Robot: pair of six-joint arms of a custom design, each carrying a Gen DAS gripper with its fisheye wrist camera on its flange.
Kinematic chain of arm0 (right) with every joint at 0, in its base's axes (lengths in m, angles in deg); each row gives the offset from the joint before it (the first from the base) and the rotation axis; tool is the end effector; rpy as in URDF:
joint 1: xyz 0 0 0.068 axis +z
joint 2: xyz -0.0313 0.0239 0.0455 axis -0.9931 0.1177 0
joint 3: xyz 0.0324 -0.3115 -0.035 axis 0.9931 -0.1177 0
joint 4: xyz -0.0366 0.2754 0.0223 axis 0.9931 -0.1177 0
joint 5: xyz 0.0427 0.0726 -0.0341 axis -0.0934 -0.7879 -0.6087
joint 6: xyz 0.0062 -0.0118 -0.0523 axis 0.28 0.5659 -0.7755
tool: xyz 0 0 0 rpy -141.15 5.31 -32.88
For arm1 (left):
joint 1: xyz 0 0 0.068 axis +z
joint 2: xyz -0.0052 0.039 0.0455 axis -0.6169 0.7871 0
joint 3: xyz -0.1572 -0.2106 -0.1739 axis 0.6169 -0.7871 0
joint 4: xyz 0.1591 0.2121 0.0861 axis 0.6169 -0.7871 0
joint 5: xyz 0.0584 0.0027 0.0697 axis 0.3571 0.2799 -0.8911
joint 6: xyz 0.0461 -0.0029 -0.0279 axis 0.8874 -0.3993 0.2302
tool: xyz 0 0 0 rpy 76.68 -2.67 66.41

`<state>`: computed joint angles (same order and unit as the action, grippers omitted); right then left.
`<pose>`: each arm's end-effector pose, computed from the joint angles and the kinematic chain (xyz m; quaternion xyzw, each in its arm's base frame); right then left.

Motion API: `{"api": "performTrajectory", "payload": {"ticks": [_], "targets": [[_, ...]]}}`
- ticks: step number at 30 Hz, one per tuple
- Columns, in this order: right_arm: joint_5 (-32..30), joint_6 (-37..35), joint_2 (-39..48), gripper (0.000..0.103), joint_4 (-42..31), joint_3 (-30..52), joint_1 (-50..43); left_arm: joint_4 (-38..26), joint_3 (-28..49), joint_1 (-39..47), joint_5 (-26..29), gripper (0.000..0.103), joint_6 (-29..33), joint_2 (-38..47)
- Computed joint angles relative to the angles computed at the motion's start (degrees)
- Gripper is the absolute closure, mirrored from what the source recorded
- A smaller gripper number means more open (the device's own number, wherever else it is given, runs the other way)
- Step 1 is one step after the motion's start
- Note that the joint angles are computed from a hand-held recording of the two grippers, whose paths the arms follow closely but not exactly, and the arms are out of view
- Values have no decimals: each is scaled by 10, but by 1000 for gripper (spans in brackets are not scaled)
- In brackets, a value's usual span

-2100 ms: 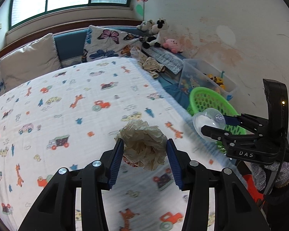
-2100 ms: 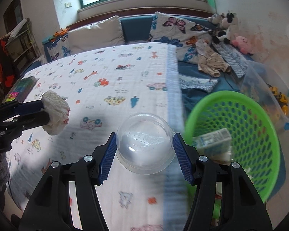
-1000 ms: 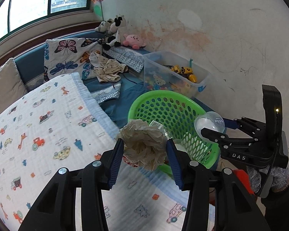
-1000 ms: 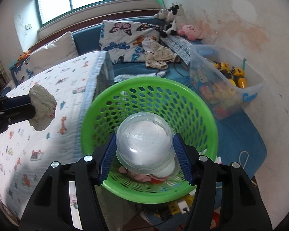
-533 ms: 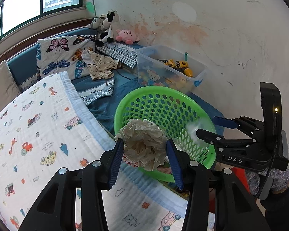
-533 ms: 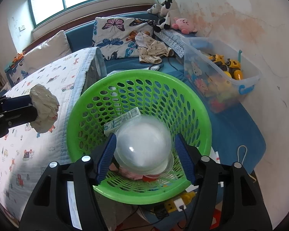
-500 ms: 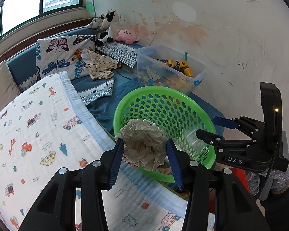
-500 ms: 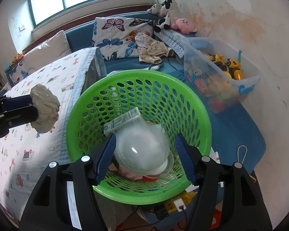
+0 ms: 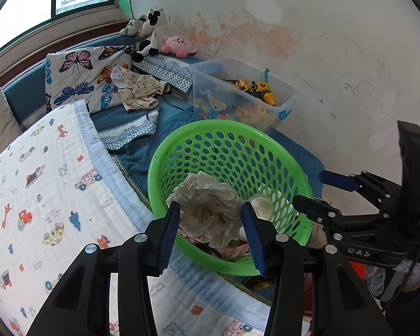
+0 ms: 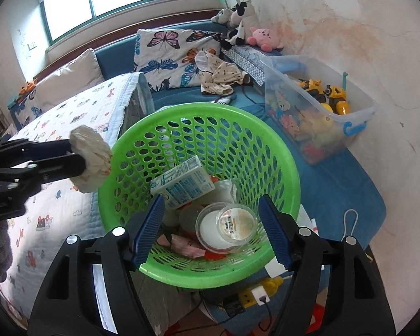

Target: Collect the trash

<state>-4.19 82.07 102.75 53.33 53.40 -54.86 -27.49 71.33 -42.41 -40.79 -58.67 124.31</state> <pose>0.2821 0.1467 0.1476 -0.0767 0.9301 0.0726 0.3518 0.3046 -0.0345 0.1818 0.1705 0.9228 -0.1379 0.3168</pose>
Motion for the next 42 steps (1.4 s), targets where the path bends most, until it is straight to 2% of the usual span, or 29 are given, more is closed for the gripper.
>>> {"api": "performTrajectory", "payload": {"ticks": [18, 23, 24, 32, 42], "targets": [[-5, 6, -24, 31, 8, -27, -3, 9, 8, -26, -19, 55, -10, 31], [-7, 8, -24, 31, 9, -30, -3, 9, 9, -22, -9, 47, -13, 33], [-7, 9, -24, 31, 9, -31, -2, 9, 8, -21, -9, 42, -13, 32], [-9, 16, -28, 31, 9, -34, 4, 11, -9, -8, 0, 37, -8, 9], [3, 37, -48, 27, 14, -45, 41, 9, -53, 42, 15, 26, 20, -65]]}}
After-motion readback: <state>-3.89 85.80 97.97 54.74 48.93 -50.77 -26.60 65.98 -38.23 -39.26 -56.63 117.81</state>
